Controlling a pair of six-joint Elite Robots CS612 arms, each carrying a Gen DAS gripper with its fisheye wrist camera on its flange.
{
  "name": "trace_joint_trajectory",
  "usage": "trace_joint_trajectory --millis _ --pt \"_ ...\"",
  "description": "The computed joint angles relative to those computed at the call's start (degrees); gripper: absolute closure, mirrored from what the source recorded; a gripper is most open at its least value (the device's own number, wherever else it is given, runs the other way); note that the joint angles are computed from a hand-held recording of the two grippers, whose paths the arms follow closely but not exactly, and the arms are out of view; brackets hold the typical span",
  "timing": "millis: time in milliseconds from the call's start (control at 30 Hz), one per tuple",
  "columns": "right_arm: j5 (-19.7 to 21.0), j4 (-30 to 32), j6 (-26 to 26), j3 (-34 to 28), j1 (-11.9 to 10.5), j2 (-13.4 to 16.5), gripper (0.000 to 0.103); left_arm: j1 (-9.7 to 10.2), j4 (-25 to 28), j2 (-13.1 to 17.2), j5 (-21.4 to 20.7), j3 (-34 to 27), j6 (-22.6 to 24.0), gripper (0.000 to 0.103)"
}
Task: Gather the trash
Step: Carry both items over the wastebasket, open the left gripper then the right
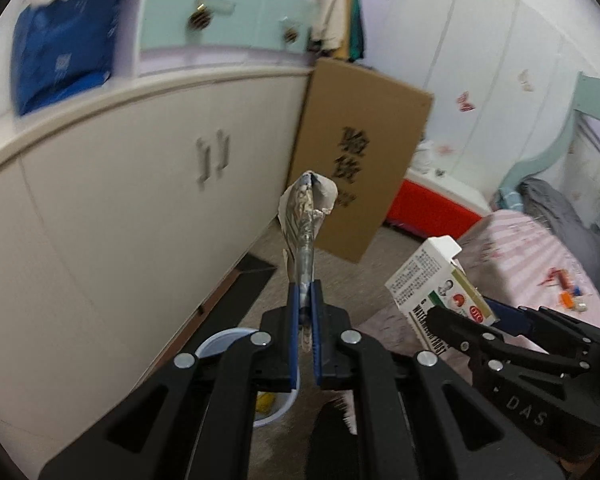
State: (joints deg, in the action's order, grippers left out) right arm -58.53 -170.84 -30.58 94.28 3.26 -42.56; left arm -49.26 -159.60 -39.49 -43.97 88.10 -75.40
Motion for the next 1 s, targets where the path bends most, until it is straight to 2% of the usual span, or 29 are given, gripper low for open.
trace_joint_trajectory --millis 100,300,500,700,767,800,833,867,900,1000 --pt "-0.87 0.73 -0.21 -0.8 1.28 1.13 0.057 0.86 2.74 0.29 -1.59 0.72 -3.5 0.098" --pt "-3.08 3.67 -0.27 -3.43 3.22 3.69 0.057 2.61 3.05 1.23 -6.16 2.21 -6.68 0.098" --pt "-4.09 4.59 0.48 -5.5 4.28 5.65 0.057 3.75 3.25 2.4 -8.88 1.89 -7.3 0.098" --pt "-3.83 3.81 2.5 -6.7 4.14 6.9 0.057 4.46 3.73 3.38 -8.91 0.67 -6.84 0.096" --pt "-3.77 4.45 3.01 -7.13 4.03 7.21 0.057 4.45 4.85 3.72 -7.54 0.04 -6.95 0.09" --pt "-3.79 4.71 3.09 -7.33 4.02 7.33 0.057 4.46 5.99 3.85 -7.24 -0.36 -7.17 0.083" --pt "-3.9 4.95 3.25 -7.52 3.98 7.47 0.057 4.56 7.14 3.92 -7.3 -0.69 -7.31 0.061" --pt "-4.04 4.98 3.43 -7.6 3.95 7.53 0.056 4.58 8.16 3.96 -7.2 -0.99 -7.46 0.05" --pt "-3.98 5.22 3.51 -7.69 3.88 7.6 0.056 4.37 9.79 3.94 -6.21 -1.24 -8.54 0.045" --pt "-4.06 5.4 3.46 -7.73 3.78 7.63 0.056 4.21 10.87 3.96 -5.87 -1.56 -8.24 0.041"
